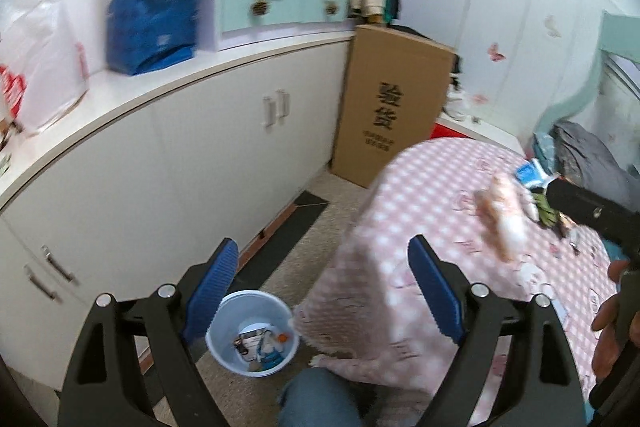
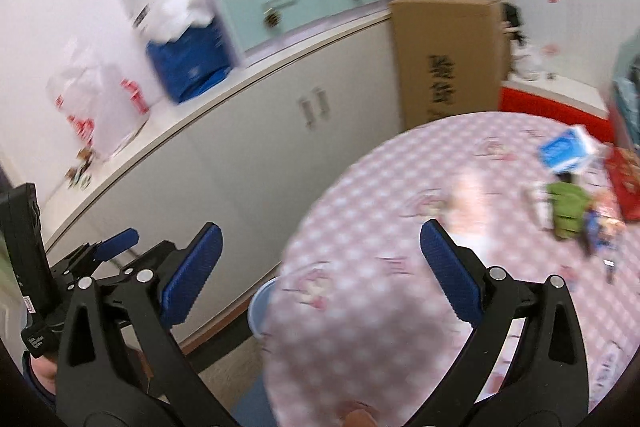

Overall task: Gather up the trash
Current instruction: 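Move both tools back over the table toward the bread bag, then grasp the orange bread bag with the left gripper while the right grasps the white bottle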

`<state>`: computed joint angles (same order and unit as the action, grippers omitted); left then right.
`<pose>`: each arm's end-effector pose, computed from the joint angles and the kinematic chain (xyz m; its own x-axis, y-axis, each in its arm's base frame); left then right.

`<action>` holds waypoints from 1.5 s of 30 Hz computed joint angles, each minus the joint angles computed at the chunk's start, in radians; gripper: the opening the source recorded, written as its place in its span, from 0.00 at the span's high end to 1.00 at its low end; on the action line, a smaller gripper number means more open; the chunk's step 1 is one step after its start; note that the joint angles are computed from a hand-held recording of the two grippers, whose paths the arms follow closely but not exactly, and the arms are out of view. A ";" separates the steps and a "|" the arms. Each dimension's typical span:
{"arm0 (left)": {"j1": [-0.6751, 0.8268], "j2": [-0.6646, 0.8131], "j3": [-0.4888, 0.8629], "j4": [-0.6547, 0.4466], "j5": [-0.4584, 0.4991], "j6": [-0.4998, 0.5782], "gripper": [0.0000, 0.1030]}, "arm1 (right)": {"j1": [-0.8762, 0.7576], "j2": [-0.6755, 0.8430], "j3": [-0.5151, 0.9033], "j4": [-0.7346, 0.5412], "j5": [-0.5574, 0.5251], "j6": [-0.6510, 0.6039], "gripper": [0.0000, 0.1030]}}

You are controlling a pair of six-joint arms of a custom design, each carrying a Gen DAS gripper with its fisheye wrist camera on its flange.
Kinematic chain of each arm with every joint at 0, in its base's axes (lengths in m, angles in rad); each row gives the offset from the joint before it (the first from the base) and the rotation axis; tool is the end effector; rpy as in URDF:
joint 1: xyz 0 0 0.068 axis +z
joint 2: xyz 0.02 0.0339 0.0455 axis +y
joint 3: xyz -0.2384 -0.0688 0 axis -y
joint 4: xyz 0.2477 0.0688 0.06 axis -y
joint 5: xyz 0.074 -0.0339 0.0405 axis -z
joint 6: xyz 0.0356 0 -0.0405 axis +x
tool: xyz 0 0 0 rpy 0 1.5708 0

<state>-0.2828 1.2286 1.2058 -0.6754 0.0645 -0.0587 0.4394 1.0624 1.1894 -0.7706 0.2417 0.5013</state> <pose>0.2614 -0.0784 0.3220 -0.6354 0.1237 -0.7622 0.2891 0.9534 -0.0863 0.2108 0.0897 0.3475 -0.5915 0.2376 -0.7705 0.0507 0.9647 0.2585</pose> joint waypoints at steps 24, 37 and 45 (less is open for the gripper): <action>-0.448 0.297 0.203 0.080 -0.117 -0.060 0.18 | -1.069 -0.425 -0.226 -0.274 -0.413 -0.394 0.06; -0.471 0.601 0.416 0.093 -0.109 -0.087 0.18 | -0.779 -0.100 -0.206 -0.010 -0.291 -0.330 0.06; -0.455 0.790 0.598 0.051 -0.066 -0.097 0.30 | -0.682 0.248 -0.084 0.144 -0.297 -0.330 0.40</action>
